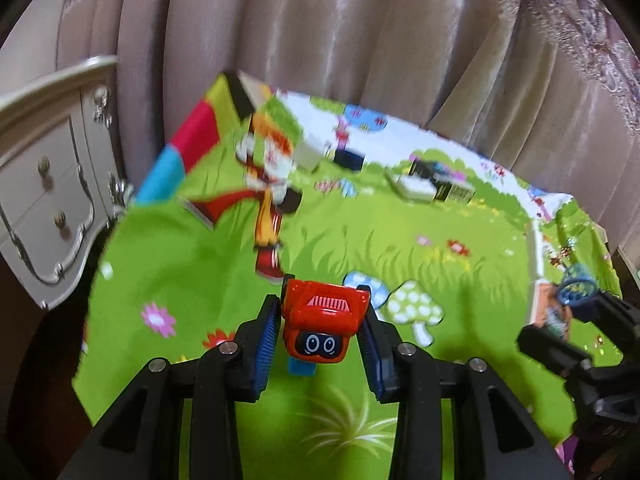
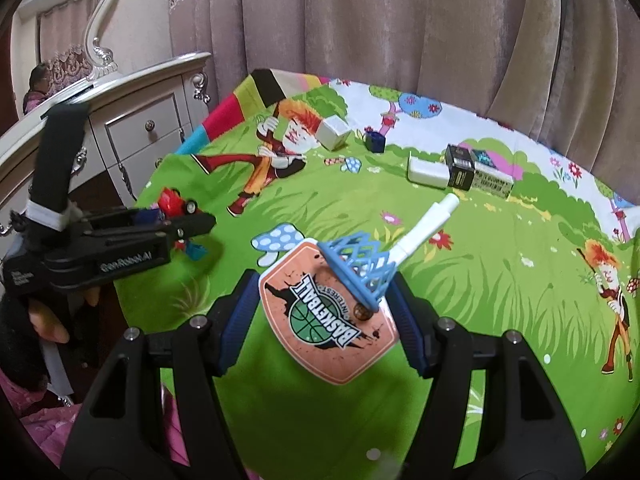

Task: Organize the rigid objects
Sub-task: 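Carry the paddle toy and red toy car over to the storage box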

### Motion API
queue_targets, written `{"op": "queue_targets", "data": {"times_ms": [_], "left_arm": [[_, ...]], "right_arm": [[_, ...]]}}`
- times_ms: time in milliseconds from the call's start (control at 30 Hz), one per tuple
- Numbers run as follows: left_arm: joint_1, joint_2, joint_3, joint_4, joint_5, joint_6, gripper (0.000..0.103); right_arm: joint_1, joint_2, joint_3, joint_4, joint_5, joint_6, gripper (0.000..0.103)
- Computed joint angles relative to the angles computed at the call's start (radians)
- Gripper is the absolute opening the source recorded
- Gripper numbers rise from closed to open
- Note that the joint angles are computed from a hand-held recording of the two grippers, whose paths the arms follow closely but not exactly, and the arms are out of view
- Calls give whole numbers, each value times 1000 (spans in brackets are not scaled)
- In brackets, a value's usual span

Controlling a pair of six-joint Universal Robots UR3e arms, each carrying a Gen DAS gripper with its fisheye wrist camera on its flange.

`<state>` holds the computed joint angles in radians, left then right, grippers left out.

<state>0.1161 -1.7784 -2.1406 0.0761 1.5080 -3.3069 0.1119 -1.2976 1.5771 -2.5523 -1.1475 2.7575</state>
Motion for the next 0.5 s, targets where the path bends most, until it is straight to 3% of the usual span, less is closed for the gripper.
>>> {"op": "queue_targets", "data": {"times_ms": [500], "left_arm": [[-76, 214, 57, -80, 72, 16, 39]], "right_arm": [[-10, -163, -29, -18, 93, 16, 68]]}}
